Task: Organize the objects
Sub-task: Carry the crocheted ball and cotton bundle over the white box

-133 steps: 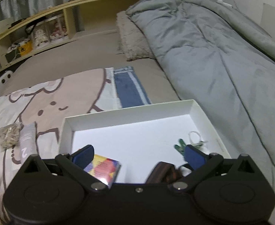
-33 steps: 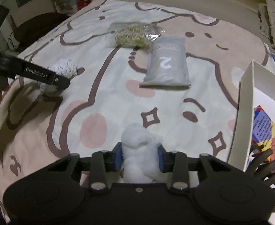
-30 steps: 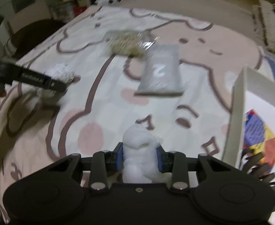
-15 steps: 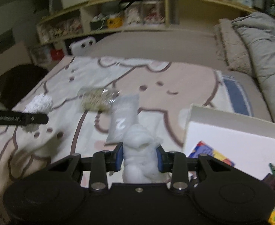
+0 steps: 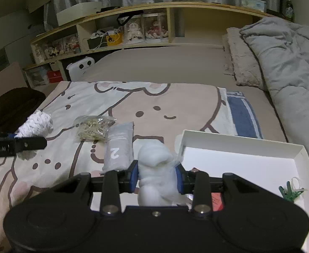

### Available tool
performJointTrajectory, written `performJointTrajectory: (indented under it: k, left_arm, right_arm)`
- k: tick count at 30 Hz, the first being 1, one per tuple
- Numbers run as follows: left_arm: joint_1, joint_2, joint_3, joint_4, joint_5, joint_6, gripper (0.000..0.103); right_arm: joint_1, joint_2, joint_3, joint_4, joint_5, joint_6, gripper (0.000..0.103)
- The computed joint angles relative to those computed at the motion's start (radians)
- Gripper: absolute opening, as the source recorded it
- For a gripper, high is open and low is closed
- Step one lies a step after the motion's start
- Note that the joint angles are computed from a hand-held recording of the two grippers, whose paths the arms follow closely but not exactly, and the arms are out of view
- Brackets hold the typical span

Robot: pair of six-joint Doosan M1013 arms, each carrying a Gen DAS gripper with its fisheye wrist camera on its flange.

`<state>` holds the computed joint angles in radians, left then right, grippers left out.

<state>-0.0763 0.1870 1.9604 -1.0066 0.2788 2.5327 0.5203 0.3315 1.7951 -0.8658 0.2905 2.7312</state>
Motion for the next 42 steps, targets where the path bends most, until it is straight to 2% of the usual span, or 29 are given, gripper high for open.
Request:
performJointTrajectory:
  k: [2,6,10,12,23,33,37,42]
  left_arm:
    - [-0.007,-0.006,0.004,-0.043,0.012,0.049,0.041]
    - [-0.031,-0.017,0.009,-0.111,0.045,0.142,0.041]
    - [-0.062,-0.023,0.014,-0.166,0.082,0.237,0.041]
    - [-0.074,-0.022,0.019,-0.239,0.109,0.32,0.041]
    - [-0.178,-0.011,0.016,-0.258,0.185,0.412,0.041]
    - [-0.25,0.061,-0.028,-0.195,0.288,0.427,0.041]
    - [-0.276,0.098,-0.056,-0.13,0.33,0.432,0.041]
    - [-0.3,0.137,-0.1,0.015,0.355,0.351,0.041]
  right_arm:
    - [-0.004,-0.014,0.005,-0.052,0.024,0.041,0.036]
    - [-0.014,-0.032,0.019,-0.076,0.032,0.047,0.036]
    - [-0.044,-0.075,0.062,-0.092,0.057,0.074,0.036]
    - [-0.057,-0.09,0.081,-0.094,0.064,0.082,0.036]
    - [-0.133,-0.163,0.184,-0.113,0.112,0.135,0.036]
    - [-0.185,-0.196,0.249,-0.099,0.12,0.15,0.036]
    - [-0.215,-0.201,0.271,-0.045,0.111,0.117,0.036]
    - [-0.235,-0.186,0.276,0.021,0.104,0.057,0.037]
